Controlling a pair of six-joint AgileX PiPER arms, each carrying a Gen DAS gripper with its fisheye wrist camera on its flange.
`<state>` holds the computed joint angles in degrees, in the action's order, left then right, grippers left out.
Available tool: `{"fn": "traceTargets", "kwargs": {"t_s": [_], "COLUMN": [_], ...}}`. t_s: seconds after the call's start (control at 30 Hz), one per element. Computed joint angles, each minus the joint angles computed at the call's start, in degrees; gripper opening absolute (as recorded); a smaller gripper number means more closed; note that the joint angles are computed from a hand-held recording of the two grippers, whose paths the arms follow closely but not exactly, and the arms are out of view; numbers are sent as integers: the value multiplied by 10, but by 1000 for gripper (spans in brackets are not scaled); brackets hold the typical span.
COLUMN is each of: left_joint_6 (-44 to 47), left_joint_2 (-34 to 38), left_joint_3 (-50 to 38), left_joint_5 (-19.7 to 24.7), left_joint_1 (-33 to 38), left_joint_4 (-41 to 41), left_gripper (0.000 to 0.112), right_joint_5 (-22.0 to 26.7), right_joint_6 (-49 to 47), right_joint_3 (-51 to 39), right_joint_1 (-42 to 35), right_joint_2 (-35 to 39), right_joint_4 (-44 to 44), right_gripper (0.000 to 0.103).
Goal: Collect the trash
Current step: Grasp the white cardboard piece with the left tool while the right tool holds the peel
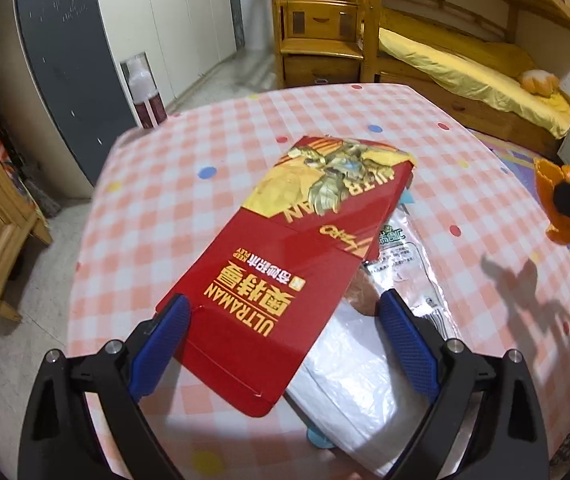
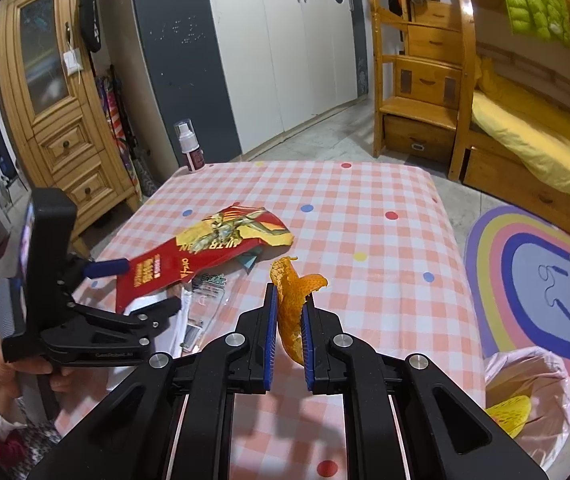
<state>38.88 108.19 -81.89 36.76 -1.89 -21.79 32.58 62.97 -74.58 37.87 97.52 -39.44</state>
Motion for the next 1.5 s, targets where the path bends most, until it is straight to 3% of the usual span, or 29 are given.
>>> {"fn": "traceTargets", "kwargs": {"t_s": [0.1,0.3,0.37,0.43,0.53,0.63,0.8,0.9,0.97,1.33,1.5], "left_joint_6": [3,26,22,27,74,152,198,212,222,285,275], "left_joint_2": [7,-24,-38,-52,-86,-120,-147,-146,-150,-201,-206], "left_joint_3": [-9,29,45,58,80,84,77,63,66,150,160], "left_joint_5": [6,-39,-62,-80,-106,-98,-64,3,24,20,19], "left_joint_1": [3,-14,-24,-23,-6,30,79,111,113,32,-12], "left_joint_4": [-9,0,17,11,-49,-166,-282,-350,-369,-401,-404], "left_gripper": [86,45,25,18,11,1,0,0,0,0,0], "right_joint_5": [1,5,8,9,15,17,24,22,20,30,63], "right_joint_6": [-1,7,19,34,58,82,128,141,147,193,228], "right_joint_3": [0,1,4,10,16,25,40,49,53,76,96], "right_joint_1": [3,8,12,16,22,24,25,22,20,28,42], "right_joint_2": [1,0,-2,-7,-13,-21,-34,-43,-47,-69,-89], "right_joint_4": [-1,-10,-23,-39,-64,-83,-119,-126,-129,-163,-198], "right_gripper": [11,11,11,11,11,11,11,11,11,11,11]}}
